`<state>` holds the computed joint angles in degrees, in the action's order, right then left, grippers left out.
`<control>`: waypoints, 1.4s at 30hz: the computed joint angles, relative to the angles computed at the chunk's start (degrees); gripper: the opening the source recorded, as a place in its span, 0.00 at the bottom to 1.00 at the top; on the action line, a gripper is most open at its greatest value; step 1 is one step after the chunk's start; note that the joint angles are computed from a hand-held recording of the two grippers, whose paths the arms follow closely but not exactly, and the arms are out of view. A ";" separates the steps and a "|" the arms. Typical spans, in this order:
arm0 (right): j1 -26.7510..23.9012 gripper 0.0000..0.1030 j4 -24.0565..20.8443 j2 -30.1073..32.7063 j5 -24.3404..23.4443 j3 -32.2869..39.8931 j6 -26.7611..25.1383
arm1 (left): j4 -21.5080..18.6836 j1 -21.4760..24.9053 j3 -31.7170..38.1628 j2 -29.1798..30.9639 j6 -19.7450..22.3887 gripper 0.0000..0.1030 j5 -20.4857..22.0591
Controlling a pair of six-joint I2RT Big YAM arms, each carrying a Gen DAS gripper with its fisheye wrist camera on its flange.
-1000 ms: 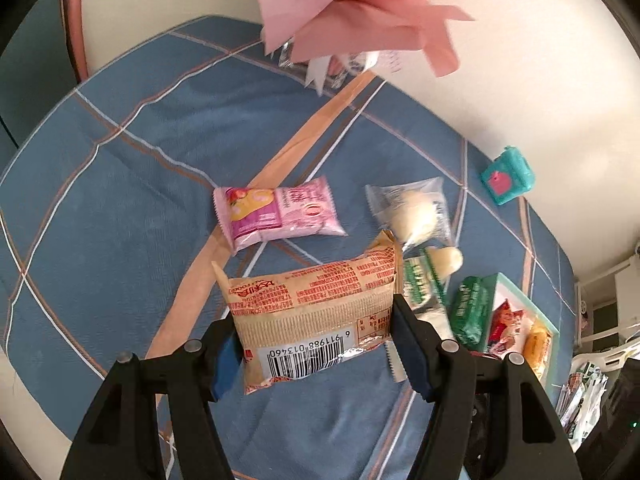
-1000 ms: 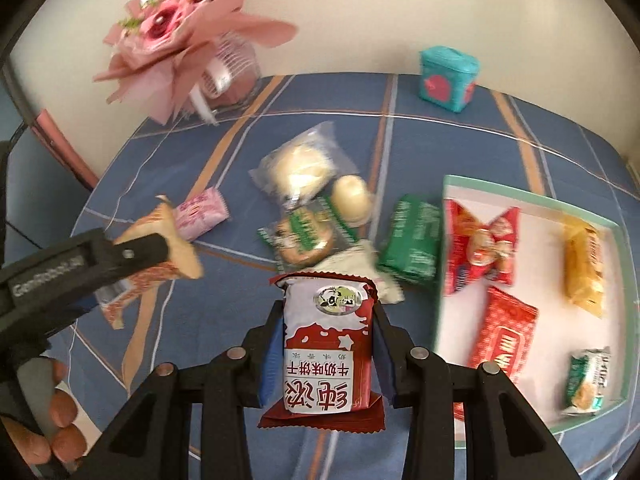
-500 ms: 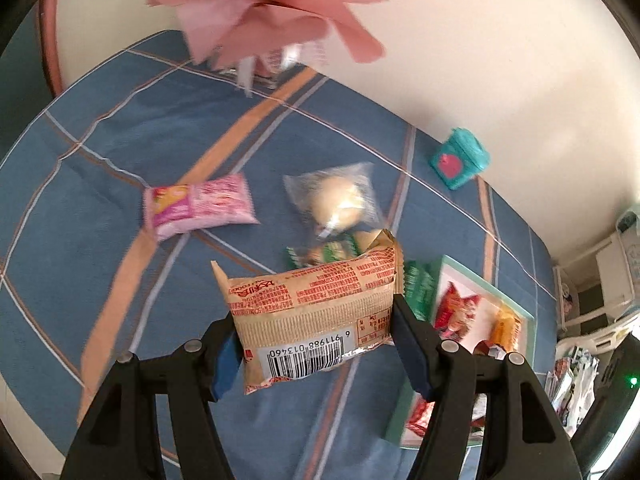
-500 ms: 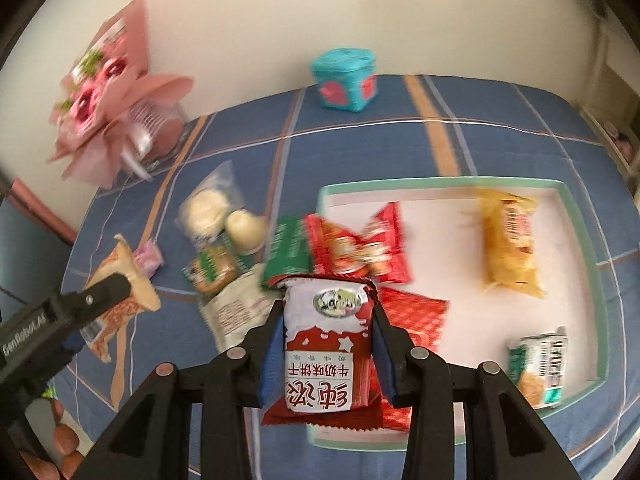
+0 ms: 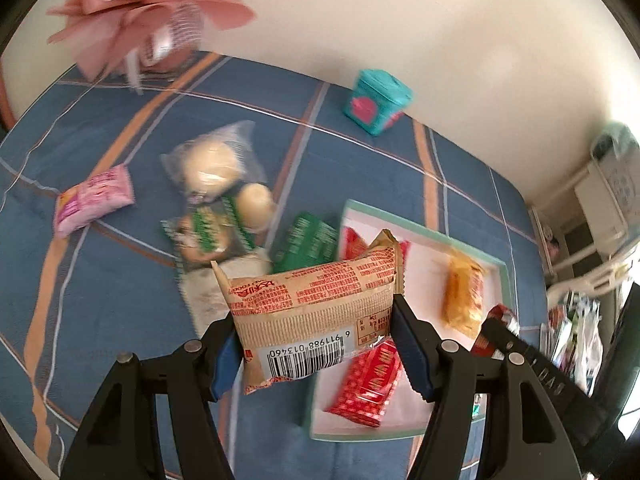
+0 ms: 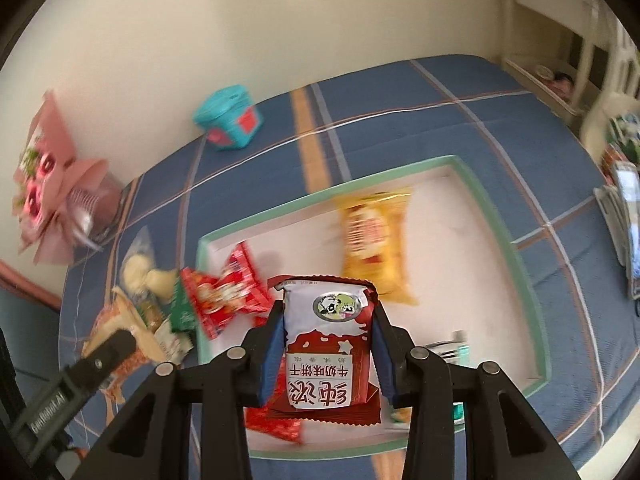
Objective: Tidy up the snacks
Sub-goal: 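Carry both held packs over the white tray, then open both tools to drop the packs into the tray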
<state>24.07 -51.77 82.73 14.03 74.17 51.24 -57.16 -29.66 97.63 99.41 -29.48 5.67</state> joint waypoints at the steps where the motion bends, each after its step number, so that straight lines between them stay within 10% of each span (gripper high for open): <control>1: -0.61 0.41 0.13 -0.60 -0.09 -0.67 0.20 | -0.22 -0.68 0.49 0.41 0.42 0.67 -0.20; 42: -9.30 0.43 2.35 2.40 -1.04 -4.98 -4.47 | -3.32 -8.55 15.19 15.68 5.93 0.68 -2.18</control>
